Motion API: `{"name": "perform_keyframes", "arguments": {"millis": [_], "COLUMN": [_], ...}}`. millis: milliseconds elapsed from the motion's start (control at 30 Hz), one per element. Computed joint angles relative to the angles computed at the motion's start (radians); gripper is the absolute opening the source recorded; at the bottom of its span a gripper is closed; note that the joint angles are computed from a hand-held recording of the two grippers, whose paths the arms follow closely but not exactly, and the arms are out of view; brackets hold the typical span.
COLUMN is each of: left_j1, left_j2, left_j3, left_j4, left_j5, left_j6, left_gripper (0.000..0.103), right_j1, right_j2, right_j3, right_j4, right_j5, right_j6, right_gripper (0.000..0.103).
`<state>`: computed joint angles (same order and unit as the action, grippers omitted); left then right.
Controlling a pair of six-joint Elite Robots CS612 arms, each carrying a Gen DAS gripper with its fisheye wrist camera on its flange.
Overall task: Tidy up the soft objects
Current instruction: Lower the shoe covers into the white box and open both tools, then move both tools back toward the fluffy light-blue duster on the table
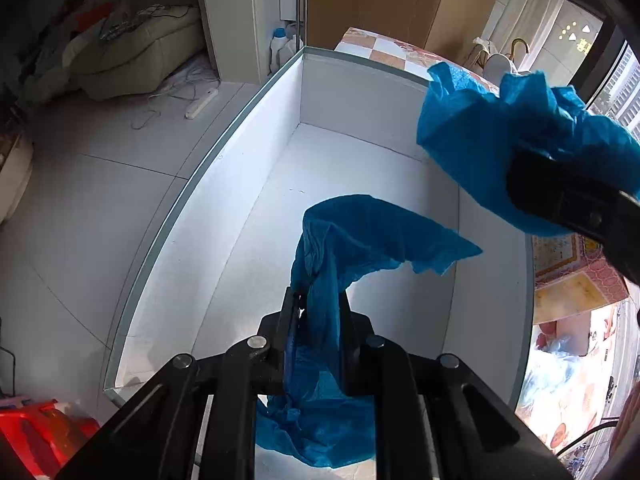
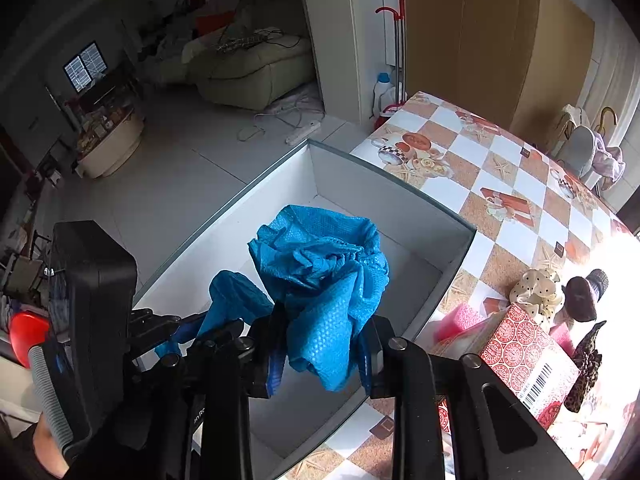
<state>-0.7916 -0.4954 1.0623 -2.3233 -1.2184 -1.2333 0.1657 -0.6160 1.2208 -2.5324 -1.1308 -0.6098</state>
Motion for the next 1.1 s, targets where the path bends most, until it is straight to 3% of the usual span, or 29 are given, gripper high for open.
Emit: {"name": "perform_keyframes", "arguments": {"millis": [100, 133, 167, 233, 267, 333, 367, 467, 533, 633, 733, 867, 967, 1100], "left_j1": [0.000, 0.000, 0.000, -0.002, -0.004, -0.006, -0.008, -0.014, -0.017, -0.023, -0.030, -0.055, -0.081, -0.113], "left_j2": [0.003, 0.003, 0.004, 0.002, 0.000, -0.003, -0.005, -0.007, -0.006, -0.007, -0.011, -0.015, 0.004, 0.061], "left_j3": [-0.004, -0.008, -0.012, -0.008, -0.006, -0.001, 0.001, 0.006, 0.001, 0.002, 0.008, 0.004, -0.046, -0.168], "left_j4": [0.005, 0.015, 0.029, 0.030, 0.031, 0.035, 0.035, 0.017, 0.020, 0.018, 0.012, -0.010, 0.008, 0.032], "left_j5": [-0.001, 0.002, 0.000, 0.013, 0.021, 0.031, 0.038, 0.052, 0.052, 0.062, 0.078, 0.142, 0.203, 0.246], "left_j6": [0.008, 0.008, 0.008, 0.007, 0.003, -0.012, -0.019, -0.010, -0.003, 0.005, -0.002, 0.028, 0.079, 0.215], "left_gripper": [0.018, 0.024, 0.030, 0.044, 0.047, 0.068, 0.071, 0.074, 0.074, 0.076, 0.076, 0.076, 0.076, 0.076], "right_j1": [0.001, 0.001, 0.002, 0.003, 0.002, -0.001, -0.004, -0.017, -0.023, -0.033, -0.060, -0.115, -0.164, -0.217], "right_j2": [0.002, 0.003, 0.003, 0.002, 0.002, 0.002, 0.001, -0.001, -0.006, -0.022, -0.047, -0.085, -0.092, -0.093], "right_j3": [-0.006, -0.009, -0.010, -0.003, -0.003, -0.010, -0.010, -0.002, 0.015, 0.051, 0.102, 0.216, 0.285, 0.342], "right_j4": [0.001, 0.005, -0.002, -0.044, -0.052, -0.043, -0.041, -0.067, -0.104, -0.152, -0.184, -0.361, -0.521, -0.601], "right_j5": [0.008, 0.012, 0.009, -0.001, -0.003, 0.013, 0.021, 0.060, 0.082, 0.108, 0.184, 0.237, 0.220, 0.136], "right_j6": [0.004, 0.004, 0.007, 0.018, 0.021, 0.028, 0.032, 0.065, 0.077, 0.064, 0.067, 0.108, 0.202, 0.271], "right_gripper": [0.030, 0.034, 0.046, 0.055, 0.055, 0.055, 0.055, 0.059, 0.080, 0.080, 0.080, 0.080, 0.080, 0.080]}}
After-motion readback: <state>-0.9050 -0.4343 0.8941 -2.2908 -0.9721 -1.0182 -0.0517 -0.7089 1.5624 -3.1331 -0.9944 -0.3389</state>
